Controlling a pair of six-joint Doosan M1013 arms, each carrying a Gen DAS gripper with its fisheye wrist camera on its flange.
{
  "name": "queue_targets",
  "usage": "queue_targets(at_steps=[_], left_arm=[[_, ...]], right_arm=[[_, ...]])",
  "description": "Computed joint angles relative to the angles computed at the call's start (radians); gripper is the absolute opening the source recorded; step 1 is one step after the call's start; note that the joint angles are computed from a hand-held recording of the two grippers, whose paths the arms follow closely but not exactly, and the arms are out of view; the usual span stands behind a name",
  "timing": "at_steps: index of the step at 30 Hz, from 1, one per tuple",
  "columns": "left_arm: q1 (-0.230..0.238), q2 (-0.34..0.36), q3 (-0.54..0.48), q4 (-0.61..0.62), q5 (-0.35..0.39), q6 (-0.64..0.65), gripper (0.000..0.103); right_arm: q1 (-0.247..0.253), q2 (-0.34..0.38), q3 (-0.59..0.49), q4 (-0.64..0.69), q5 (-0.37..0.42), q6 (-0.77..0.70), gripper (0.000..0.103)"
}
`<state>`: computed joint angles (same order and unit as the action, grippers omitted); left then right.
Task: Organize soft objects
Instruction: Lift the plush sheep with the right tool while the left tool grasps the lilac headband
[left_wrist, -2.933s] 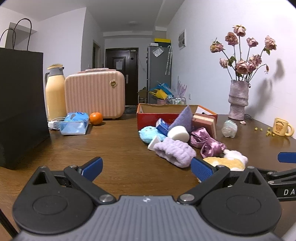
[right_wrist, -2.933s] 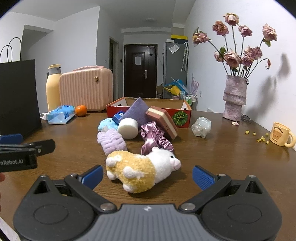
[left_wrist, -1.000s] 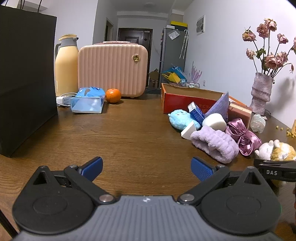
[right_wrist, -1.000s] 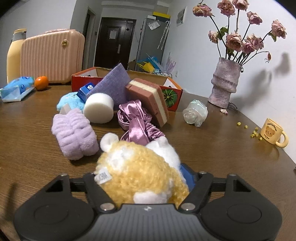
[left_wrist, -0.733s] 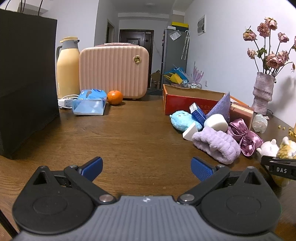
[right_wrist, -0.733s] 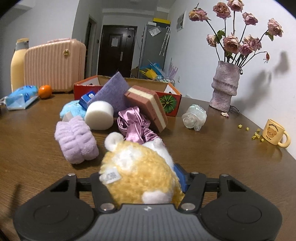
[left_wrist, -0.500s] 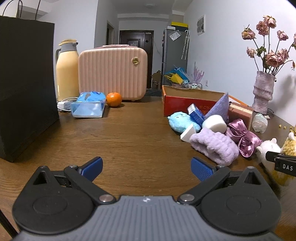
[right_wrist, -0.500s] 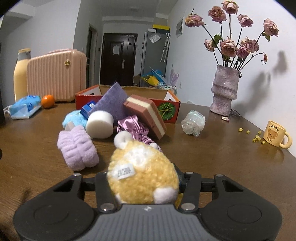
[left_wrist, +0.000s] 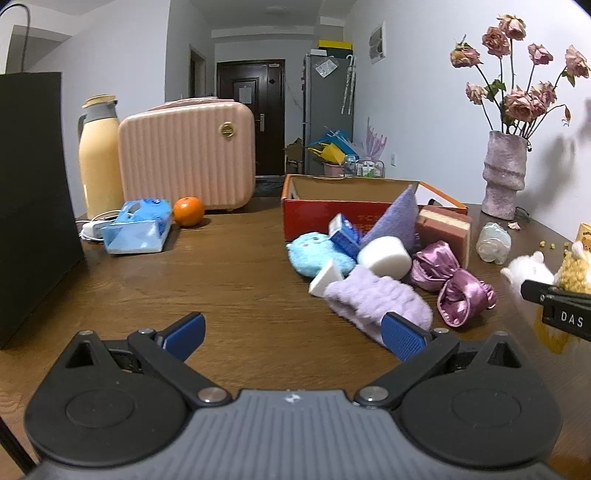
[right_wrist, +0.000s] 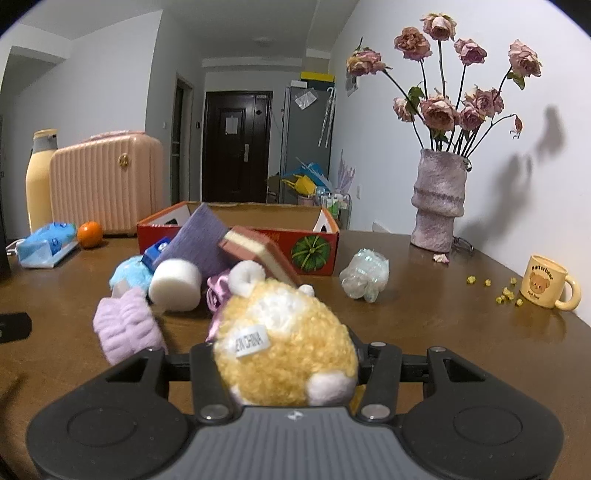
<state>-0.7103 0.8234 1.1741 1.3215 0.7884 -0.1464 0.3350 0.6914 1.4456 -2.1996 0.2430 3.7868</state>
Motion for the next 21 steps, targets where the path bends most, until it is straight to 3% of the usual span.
queue_targets(at_steps=[9,21], left_arm=[[0.003,0.052,-0.114,-0.113,-0.003,0.13,0.103],[0.009,0.138,-0.288,-0.235,0.051,0.26,0.103]], right_arm=[[-0.025,0.012,-0.037,-0.191,-0.004,0.148,0.049],[-0.046,0.06,-0.135,-0.299,-0.041,0.208,0.049]])
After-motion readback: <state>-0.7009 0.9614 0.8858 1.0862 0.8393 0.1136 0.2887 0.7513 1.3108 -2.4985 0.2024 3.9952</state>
